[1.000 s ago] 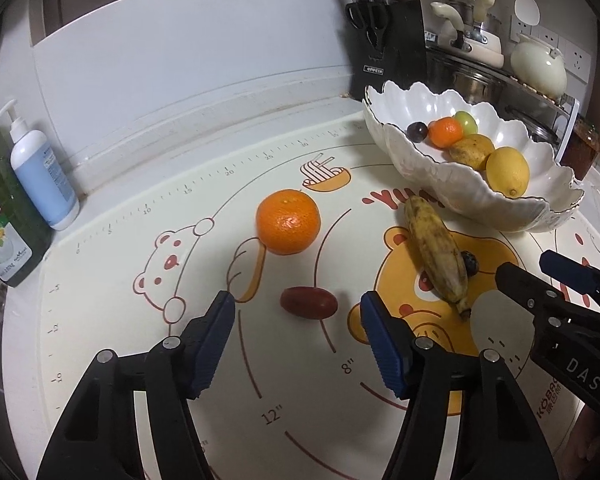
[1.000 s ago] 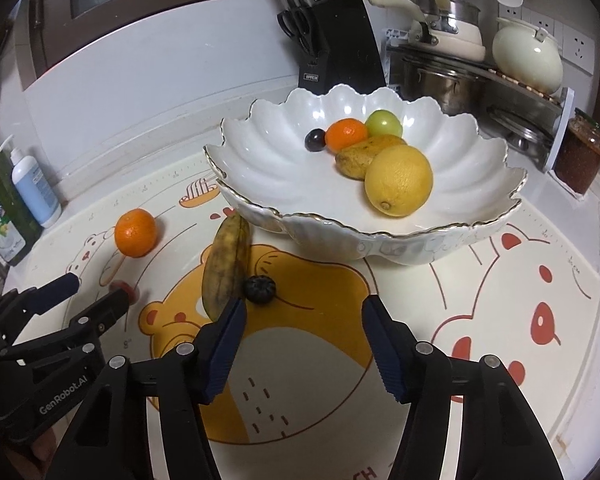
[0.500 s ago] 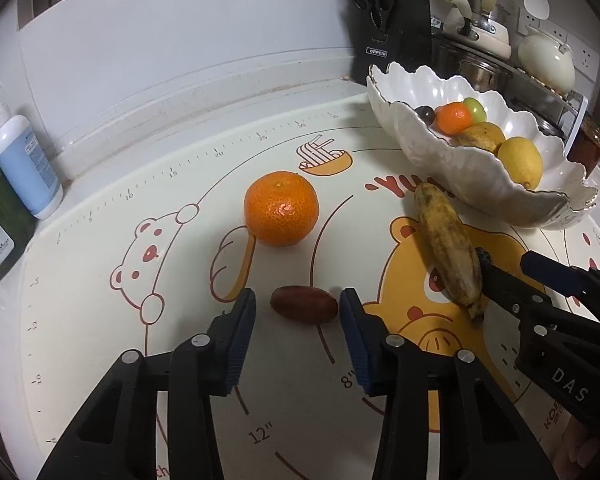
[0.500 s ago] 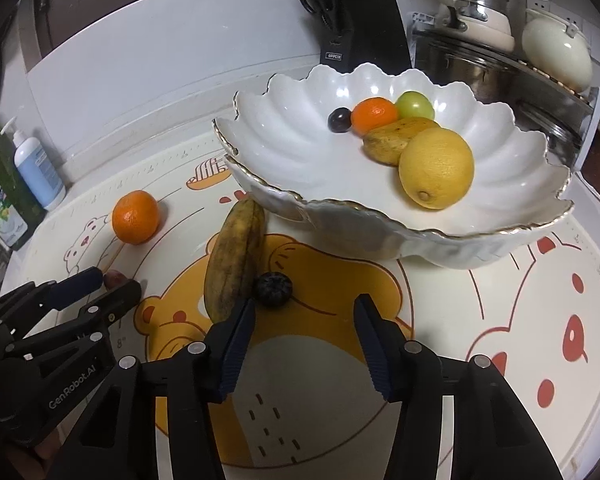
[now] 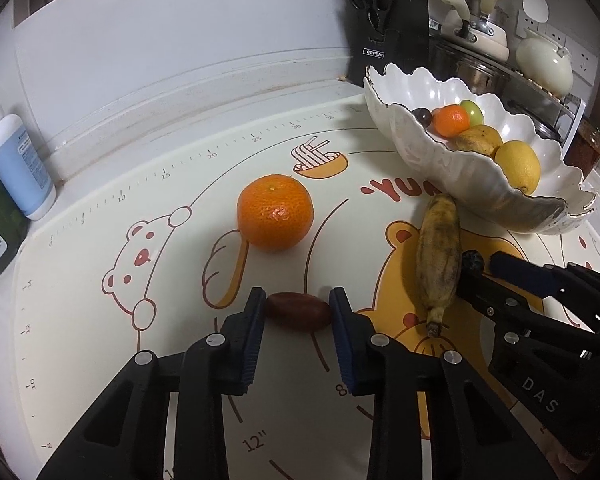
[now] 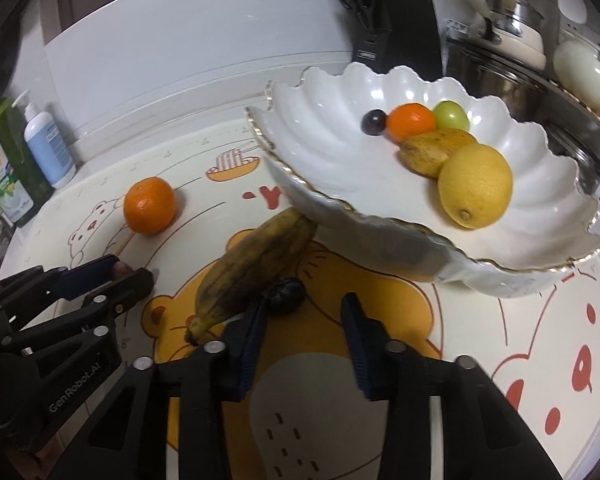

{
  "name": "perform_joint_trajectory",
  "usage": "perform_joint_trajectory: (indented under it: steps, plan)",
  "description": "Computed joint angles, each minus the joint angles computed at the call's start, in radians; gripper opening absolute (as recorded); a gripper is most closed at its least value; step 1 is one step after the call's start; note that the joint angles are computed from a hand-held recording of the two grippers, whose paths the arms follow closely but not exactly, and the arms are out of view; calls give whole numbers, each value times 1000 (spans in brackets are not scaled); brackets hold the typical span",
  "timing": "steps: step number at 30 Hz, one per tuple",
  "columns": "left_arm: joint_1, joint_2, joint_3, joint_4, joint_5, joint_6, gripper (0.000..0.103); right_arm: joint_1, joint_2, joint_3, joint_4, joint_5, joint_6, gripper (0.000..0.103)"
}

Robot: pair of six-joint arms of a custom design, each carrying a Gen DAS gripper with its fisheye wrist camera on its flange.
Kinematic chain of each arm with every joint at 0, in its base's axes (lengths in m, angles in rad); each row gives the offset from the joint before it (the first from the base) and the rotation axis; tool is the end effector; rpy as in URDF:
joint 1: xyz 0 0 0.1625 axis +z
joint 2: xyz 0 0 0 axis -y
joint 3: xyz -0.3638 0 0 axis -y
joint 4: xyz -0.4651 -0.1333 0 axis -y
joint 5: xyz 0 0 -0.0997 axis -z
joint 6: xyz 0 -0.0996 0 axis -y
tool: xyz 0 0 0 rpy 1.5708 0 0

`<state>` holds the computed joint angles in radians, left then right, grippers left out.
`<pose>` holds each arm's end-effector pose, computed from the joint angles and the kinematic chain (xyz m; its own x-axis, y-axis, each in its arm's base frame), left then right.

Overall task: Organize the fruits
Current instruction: 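Grasp the red date with the left gripper while the right gripper grasps the blueberry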

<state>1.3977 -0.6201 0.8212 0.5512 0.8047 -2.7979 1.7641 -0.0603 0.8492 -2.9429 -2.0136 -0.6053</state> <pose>0.0726 -0.7599 0.1592 -0.7108 -0.1258 -0.6921 0.3794 0.7599 -0.5278 0.2472 -0.7909 -0.1658 -0.6752 -0.4184 0.6075 -0.6622 0.7066 -0.2494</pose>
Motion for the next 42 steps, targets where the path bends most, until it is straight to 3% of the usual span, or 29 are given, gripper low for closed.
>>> perform_joint_trajectory:
  steps: [1,10,30,42]
  plan:
    - [0,-1,2,-1,0,2,32,0,-4,4,10,13,0,19]
    - [-5,-29,38,-24,7,15,32,-2,-33,52,-15,23,14,19]
    - [-59,-135,184,-95,35,52,32,10,-194,283,-157,65,23,19]
    - [-118,-93,112,-92,81,99,32,7,-278,333,-252,62,19,19]
